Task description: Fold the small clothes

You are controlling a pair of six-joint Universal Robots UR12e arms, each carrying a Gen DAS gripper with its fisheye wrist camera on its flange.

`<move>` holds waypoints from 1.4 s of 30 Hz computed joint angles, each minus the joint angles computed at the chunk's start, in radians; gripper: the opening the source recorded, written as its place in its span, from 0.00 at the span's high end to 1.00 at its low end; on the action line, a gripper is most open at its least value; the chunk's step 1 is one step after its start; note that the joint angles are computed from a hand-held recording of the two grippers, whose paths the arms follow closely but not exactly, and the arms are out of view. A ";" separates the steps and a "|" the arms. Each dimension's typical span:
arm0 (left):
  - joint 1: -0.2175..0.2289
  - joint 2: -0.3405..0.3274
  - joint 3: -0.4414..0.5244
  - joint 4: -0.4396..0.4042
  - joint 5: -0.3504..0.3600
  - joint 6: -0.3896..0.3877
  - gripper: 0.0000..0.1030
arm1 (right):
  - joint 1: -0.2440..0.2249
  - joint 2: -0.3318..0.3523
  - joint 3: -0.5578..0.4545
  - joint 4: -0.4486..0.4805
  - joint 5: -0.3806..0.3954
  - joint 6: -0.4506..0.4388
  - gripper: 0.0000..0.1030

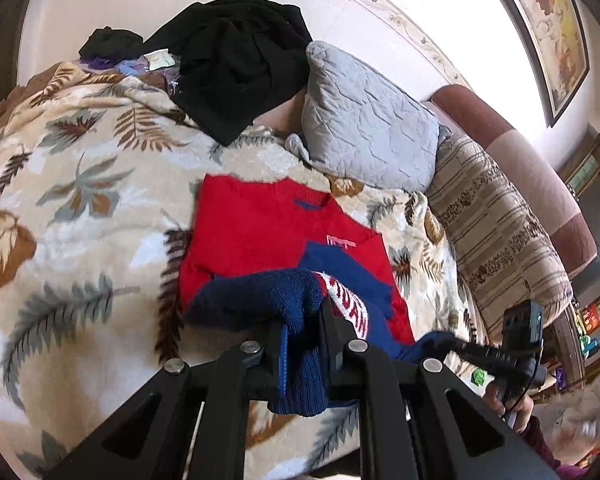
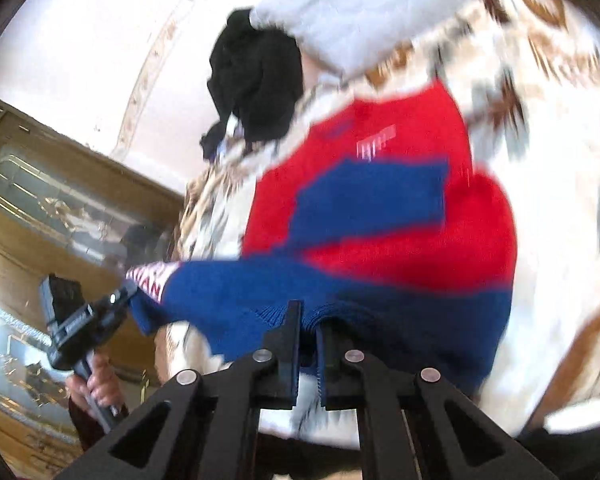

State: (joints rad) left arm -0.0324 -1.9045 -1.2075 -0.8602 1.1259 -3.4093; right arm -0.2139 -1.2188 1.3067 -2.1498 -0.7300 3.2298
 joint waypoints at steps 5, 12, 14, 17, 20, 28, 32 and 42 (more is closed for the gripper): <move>0.005 -0.111 0.160 -0.072 -0.019 -0.020 0.87 | 0.017 0.128 -0.175 -0.118 -0.043 0.134 0.93; 0.010 -0.320 0.440 -0.217 -0.013 -0.086 0.86 | 0.018 0.357 -0.505 -0.145 -0.100 0.309 0.93; 0.017 -0.377 0.504 -0.245 -0.021 -0.123 0.86 | 0.021 0.419 -0.583 -0.142 -0.140 0.349 0.93; 0.024 -0.438 0.565 -0.285 -0.012 -0.189 0.83 | 0.020 0.481 -0.652 -0.127 -0.196 0.403 0.93; 0.029 -0.431 0.505 -0.189 0.038 -0.270 0.80 | 0.007 0.523 -0.690 -0.073 -0.210 0.489 0.89; 0.037 -0.311 0.276 0.077 0.088 -0.424 0.52 | 0.000 0.459 -0.585 -0.147 -0.216 0.502 0.28; 0.004 -0.254 0.204 0.086 0.127 -0.356 0.47 | 0.019 0.400 -0.528 -0.132 -0.211 0.339 0.28; -0.072 -0.257 0.250 -0.297 0.441 -0.157 0.43 | 0.044 0.299 -0.396 0.166 -0.352 0.116 0.59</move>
State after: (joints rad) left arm -0.1040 -2.1616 -0.9572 -1.1574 1.5672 -3.5664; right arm -0.1698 -0.9197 0.9110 -1.9834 -1.0816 3.3461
